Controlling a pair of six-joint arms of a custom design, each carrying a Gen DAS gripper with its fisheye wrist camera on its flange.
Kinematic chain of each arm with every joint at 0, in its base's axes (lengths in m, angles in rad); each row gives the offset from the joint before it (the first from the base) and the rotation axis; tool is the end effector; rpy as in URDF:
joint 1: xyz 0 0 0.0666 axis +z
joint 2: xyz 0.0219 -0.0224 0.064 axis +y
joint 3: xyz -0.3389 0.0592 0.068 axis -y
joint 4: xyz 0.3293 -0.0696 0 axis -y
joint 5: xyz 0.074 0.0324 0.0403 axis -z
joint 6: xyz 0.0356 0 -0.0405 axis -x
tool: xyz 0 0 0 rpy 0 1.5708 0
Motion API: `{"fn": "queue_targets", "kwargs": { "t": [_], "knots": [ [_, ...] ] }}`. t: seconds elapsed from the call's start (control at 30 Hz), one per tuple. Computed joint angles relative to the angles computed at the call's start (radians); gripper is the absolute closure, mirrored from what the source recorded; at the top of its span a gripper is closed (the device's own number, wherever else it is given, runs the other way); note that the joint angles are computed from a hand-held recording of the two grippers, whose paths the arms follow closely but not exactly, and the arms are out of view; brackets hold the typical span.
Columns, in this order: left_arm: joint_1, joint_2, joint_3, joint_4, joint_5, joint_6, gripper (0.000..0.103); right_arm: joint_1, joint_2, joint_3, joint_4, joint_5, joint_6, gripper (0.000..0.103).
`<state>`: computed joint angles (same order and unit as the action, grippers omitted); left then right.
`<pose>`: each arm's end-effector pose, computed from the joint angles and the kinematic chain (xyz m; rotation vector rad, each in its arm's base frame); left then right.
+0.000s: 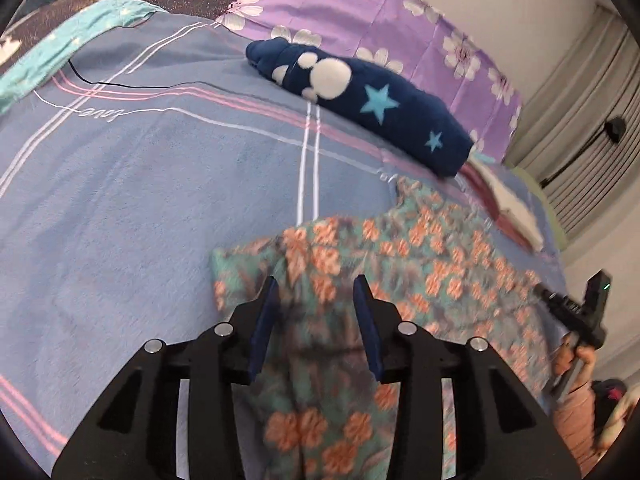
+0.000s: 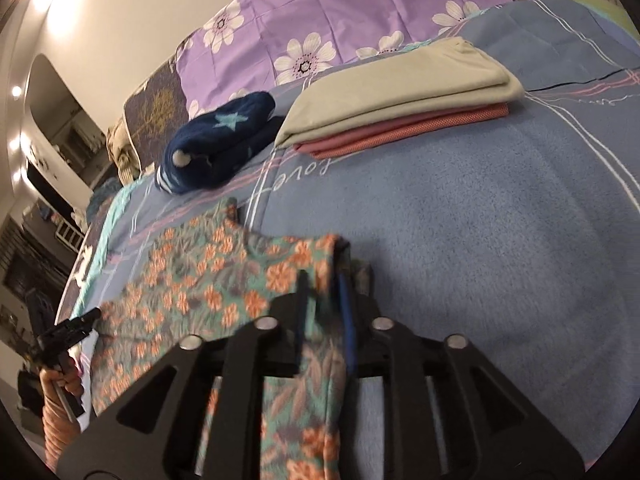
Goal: Fold small clothes
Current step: 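Carry the hem toward the collar with both grippers and lay it down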
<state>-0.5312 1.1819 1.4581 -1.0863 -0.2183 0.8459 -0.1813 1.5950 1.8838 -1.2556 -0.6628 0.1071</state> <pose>0.3037 -0.1700 0.4809 -0.4783 2.3458 -0.4052 0.4677 -0.0639 0.4774 -0.1659 2.3772 0.7008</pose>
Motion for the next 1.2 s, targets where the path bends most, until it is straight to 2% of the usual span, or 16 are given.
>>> {"fn": "queue_targets", "kwargs": {
  "t": [0.03,0.07,0.1,0.13,0.33,0.47,0.53,0.6,0.63,0.7,0.77,0.83,0.9,1.07,1.13,1.2],
  "knots": [
    [-0.001,0.001,-0.001,-0.008,0.008,-0.006,0.065,-0.001,-0.004,-0.006,-0.004,0.005,0.011,0.080],
    [0.000,0.003,-0.002,-0.012,0.017,-0.012,0.079,-0.001,-0.006,-0.010,-0.007,0.011,0.016,0.080],
    [0.000,0.003,-0.004,-0.013,0.021,-0.014,0.092,0.001,-0.005,-0.012,-0.013,0.019,0.015,0.088],
    [0.003,0.001,-0.007,-0.008,0.028,-0.012,0.093,0.000,-0.001,-0.007,-0.021,0.013,0.012,0.097],
    [0.041,-0.024,0.000,0.081,0.079,0.017,0.096,-0.005,0.004,0.039,0.019,-0.059,-0.070,0.098],
    [0.075,0.037,0.115,0.077,0.034,-0.009,0.096,0.017,0.071,0.191,0.025,-0.053,-0.153,0.098],
    [0.094,0.114,0.211,0.037,-0.027,-0.047,0.096,0.040,0.136,0.297,0.009,-0.014,-0.194,0.098],
    [0.115,0.190,0.280,0.001,-0.050,-0.065,0.094,0.070,0.221,0.419,-0.041,0.049,-0.210,0.096],
    [0.125,0.215,0.302,-0.016,-0.039,-0.066,0.088,0.079,0.259,0.473,-0.081,0.068,-0.202,0.091],
    [0.147,0.259,0.336,-0.064,-0.010,-0.051,0.067,0.089,0.309,0.543,-0.142,0.086,-0.181,0.086],
    [0.148,0.254,0.321,-0.060,-0.013,-0.052,0.052,0.087,0.297,0.506,-0.129,0.082,-0.152,0.076],
    [0.142,0.239,0.294,-0.046,-0.020,-0.098,0.051,0.080,0.271,0.443,-0.096,0.086,-0.121,0.060],
    [0.143,0.238,0.284,-0.061,-0.023,-0.117,0.046,0.077,0.273,0.428,-0.107,0.098,-0.093,0.060],
    [0.152,0.240,0.260,-0.080,0.005,-0.144,0.045,0.062,0.279,0.418,-0.136,0.061,-0.058,0.057],
    [0.143,0.241,0.254,-0.098,0.000,-0.172,0.045,0.068,0.270,0.409,-0.150,0.087,0.016,0.050],
    [0.132,0.252,0.261,-0.123,-0.008,-0.216,0.045,0.093,0.256,0.394,-0.171,0.168,0.137,0.044]
  ]
}}
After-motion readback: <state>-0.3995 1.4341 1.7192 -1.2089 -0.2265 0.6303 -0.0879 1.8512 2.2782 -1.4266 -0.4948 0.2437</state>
